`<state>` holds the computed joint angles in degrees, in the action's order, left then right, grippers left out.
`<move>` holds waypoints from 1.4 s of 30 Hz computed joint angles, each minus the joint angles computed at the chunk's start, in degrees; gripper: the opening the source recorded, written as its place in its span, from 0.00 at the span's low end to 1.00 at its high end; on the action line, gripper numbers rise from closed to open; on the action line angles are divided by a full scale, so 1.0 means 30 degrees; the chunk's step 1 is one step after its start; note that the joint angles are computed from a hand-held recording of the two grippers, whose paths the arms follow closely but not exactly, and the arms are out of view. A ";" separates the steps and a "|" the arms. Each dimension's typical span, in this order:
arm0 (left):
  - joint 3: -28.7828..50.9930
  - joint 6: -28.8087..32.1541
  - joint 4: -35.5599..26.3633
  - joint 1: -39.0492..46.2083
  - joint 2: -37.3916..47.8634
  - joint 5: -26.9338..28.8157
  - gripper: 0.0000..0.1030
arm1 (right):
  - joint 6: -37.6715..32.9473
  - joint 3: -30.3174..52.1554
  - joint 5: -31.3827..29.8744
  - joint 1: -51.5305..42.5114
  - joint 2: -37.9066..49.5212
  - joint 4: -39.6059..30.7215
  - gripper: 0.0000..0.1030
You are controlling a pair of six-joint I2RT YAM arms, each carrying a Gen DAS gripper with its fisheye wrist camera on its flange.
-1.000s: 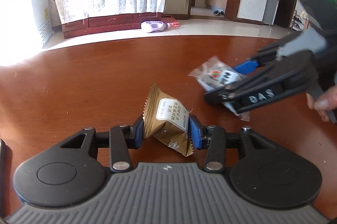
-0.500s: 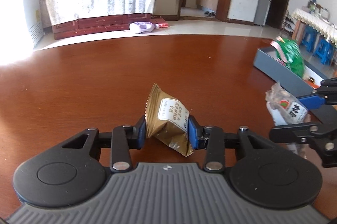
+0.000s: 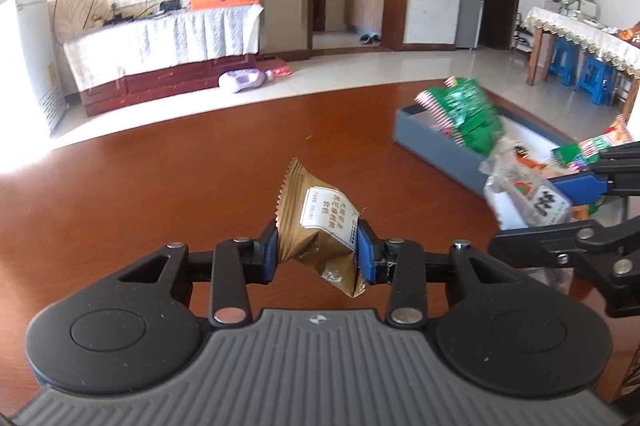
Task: Organize snacks
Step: 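Carry the cake and seed bag over the grey box and lower them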
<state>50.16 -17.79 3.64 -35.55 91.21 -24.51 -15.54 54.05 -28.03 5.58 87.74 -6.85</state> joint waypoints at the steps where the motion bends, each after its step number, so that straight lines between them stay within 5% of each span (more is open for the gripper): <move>1: 0.0228 -0.0015 -0.0127 -0.0310 0.0049 -0.0256 0.43 | -0.0077 0.0002 -0.0210 -0.0207 -0.0152 -0.0092 0.51; 42: 0.5036 -0.0018 -0.0520 -0.3111 0.2955 -0.1009 0.43 | -0.0522 -0.0802 -0.4341 -0.5534 -0.2632 -0.0176 0.51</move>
<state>65.27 -17.84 2.08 -44.89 100.07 -27.54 -17.11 51.64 -41.06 -11.03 79.85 -7.38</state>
